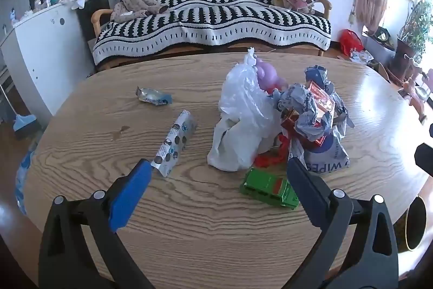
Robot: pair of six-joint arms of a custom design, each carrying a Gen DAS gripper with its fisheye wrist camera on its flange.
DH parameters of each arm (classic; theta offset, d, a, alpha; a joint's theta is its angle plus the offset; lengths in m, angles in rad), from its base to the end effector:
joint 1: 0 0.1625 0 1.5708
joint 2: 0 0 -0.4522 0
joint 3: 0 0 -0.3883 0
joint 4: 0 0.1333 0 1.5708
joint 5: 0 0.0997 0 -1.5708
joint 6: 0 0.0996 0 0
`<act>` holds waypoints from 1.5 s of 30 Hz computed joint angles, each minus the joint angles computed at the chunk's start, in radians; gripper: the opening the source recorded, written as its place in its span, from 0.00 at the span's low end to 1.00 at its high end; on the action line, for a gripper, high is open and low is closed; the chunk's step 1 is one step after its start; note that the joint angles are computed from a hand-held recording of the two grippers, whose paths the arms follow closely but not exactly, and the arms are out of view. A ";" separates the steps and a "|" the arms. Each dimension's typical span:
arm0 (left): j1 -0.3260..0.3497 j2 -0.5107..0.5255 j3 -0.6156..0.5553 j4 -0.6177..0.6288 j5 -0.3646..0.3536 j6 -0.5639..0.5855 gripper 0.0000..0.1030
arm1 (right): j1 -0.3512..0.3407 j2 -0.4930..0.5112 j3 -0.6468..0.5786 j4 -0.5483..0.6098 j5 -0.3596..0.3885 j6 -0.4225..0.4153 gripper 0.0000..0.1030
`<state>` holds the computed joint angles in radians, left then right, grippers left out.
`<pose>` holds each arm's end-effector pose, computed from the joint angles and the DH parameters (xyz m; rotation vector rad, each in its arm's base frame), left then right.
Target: Collect trash
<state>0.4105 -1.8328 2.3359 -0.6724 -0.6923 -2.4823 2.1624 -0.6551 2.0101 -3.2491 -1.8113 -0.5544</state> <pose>-0.0787 -0.2632 0.3031 -0.5070 1.7393 -1.1188 0.4072 -0.4095 -0.0013 1.5089 -2.4429 0.4745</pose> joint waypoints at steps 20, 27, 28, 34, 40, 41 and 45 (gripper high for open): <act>0.001 0.001 0.009 -0.006 0.005 -0.006 0.94 | -0.004 -0.002 -0.001 0.010 0.002 0.006 0.94; 0.000 -0.001 0.011 -0.006 0.006 -0.006 0.94 | -0.004 -0.001 0.000 0.008 0.001 0.006 0.94; 0.001 0.000 0.011 -0.006 0.005 -0.007 0.94 | -0.004 -0.001 0.000 0.008 0.001 0.006 0.94; 0.001 0.000 0.012 -0.008 0.006 -0.007 0.94 | -0.004 -0.002 -0.001 0.010 0.000 0.005 0.94; 0.002 0.001 0.011 -0.008 0.007 -0.006 0.94 | -0.005 0.002 -0.001 0.006 0.001 0.003 0.94; 0.003 0.000 0.011 -0.009 0.006 -0.005 0.94 | -0.005 0.001 -0.001 0.007 0.001 0.004 0.94; 0.003 0.001 0.012 -0.009 0.007 -0.006 0.94 | -0.004 0.001 0.000 0.006 0.001 0.004 0.94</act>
